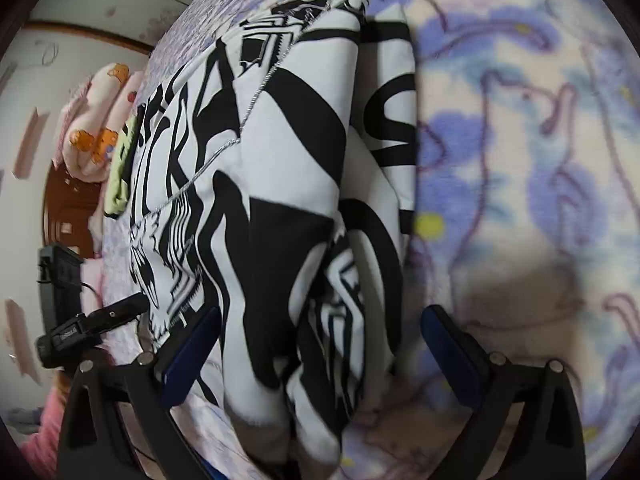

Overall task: Organize soft objects
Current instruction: 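Grasp the folded white lettered garment with both grippers and lift it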

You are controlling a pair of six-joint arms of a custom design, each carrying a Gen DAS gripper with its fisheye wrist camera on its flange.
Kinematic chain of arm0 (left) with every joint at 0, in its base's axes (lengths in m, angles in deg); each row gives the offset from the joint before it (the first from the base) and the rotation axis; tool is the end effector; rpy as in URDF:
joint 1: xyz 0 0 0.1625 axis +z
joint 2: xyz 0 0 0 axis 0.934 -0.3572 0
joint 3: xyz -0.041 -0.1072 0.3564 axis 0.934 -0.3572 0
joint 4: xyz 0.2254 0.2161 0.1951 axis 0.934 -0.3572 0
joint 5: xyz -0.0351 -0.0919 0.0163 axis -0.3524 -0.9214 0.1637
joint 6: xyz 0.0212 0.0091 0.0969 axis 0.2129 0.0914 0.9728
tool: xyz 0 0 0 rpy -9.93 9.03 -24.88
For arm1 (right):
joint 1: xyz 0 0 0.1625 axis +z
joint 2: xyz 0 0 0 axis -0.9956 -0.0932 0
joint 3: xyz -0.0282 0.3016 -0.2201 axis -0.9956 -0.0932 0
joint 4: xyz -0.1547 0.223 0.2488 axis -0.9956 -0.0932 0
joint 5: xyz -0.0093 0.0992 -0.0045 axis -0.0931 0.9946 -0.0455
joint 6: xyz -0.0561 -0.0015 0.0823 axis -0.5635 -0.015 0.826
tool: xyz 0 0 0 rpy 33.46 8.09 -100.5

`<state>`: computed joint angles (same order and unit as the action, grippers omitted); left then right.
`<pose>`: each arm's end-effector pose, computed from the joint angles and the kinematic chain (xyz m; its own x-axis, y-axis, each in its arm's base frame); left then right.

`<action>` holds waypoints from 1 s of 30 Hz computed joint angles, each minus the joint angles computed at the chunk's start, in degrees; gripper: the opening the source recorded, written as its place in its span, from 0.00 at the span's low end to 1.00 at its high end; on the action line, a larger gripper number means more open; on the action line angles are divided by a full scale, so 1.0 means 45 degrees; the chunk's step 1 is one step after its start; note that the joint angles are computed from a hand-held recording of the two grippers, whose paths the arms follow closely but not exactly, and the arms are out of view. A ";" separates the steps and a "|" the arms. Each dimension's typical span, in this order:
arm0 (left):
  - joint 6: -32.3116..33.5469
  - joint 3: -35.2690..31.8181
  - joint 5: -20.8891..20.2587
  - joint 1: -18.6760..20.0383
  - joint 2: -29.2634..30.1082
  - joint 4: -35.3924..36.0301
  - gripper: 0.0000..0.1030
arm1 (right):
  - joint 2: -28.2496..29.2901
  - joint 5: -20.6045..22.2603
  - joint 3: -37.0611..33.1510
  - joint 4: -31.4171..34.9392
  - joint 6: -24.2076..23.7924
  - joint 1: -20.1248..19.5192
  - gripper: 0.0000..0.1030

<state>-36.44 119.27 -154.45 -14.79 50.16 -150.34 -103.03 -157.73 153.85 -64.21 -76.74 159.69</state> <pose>-0.3031 -0.6969 0.0515 -0.9478 -0.0351 -0.3168 -0.0238 0.9989 -0.0393 -0.0473 -0.6131 0.4041 -0.9561 0.1922 0.2214 0.1574 0.9736 -0.1655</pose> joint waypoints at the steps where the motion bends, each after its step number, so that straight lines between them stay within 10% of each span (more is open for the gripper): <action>1: 0.0182 0.0201 -0.0276 0.0151 -0.0068 -0.0342 1.00 | 0.0045 0.0247 -0.0061 0.0028 0.0015 -0.0085 0.98; 9: 0.0413 0.0522 -0.1937 0.1029 0.0112 -0.1376 1.00 | 0.0571 0.0381 -0.0514 0.0385 -0.0060 -0.0125 0.85; 14: -0.0364 -0.0210 -0.1517 0.0797 0.0486 -0.0533 0.97 | 0.0345 0.0531 -0.0456 0.0446 -0.0087 -0.0208 0.57; 20: -0.1782 -0.3262 0.0047 -0.0082 0.1777 0.2720 0.75 | -0.0208 0.0281 0.0365 -0.0751 -0.0030 0.0172 0.29; 30: -0.1310 -0.2517 0.1244 -0.1098 0.0824 0.2542 0.39 | -0.0751 -0.1768 0.1494 -0.3127 -0.0079 0.2361 0.18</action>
